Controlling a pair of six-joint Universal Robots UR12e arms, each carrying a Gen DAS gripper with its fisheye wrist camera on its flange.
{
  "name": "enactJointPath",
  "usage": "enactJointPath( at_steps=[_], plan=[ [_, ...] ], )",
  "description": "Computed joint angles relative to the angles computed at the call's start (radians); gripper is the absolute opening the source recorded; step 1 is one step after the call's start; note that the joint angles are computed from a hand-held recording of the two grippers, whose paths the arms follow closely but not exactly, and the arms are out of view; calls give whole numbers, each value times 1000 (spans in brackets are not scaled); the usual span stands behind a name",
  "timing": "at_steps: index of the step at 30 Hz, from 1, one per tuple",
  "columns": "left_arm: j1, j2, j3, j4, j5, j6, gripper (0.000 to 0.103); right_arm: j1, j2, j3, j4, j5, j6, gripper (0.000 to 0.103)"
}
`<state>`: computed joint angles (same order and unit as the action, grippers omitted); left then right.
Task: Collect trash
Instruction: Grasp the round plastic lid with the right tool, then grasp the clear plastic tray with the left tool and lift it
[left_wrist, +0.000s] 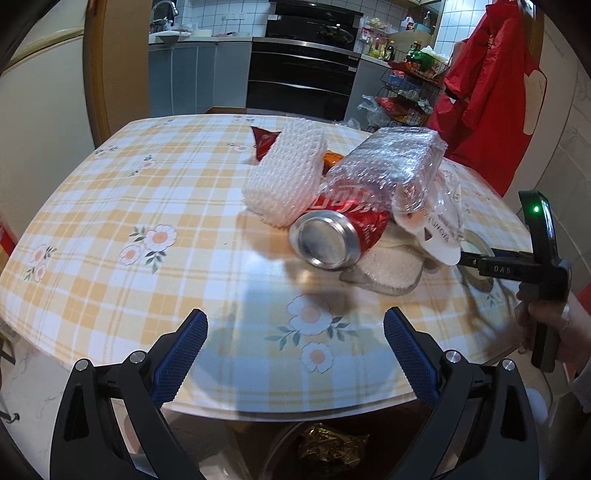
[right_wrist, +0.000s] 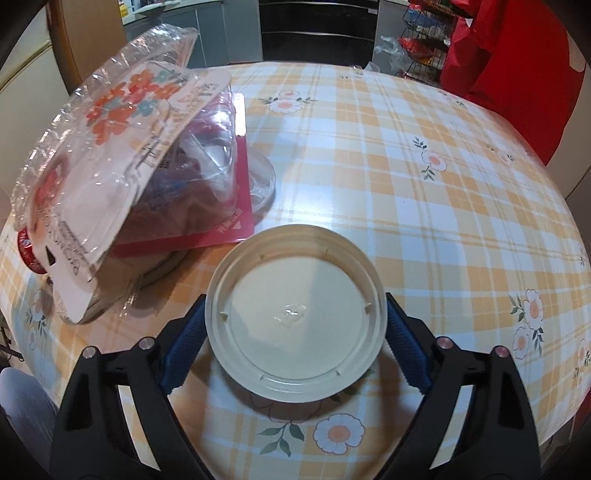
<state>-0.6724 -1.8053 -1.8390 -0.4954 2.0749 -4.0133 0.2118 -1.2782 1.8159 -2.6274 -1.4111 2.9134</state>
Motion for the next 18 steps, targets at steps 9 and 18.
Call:
enactJointPath(
  at_steps=[9, 18],
  plan=[
    [16, -32, 53, 41, -10, 92, 94, -15, -36, 40, -50, 53, 24, 87],
    [29, -147, 238, 11, 45, 391, 94, -31, -54, 52, -48, 99, 50, 87]
  ],
)
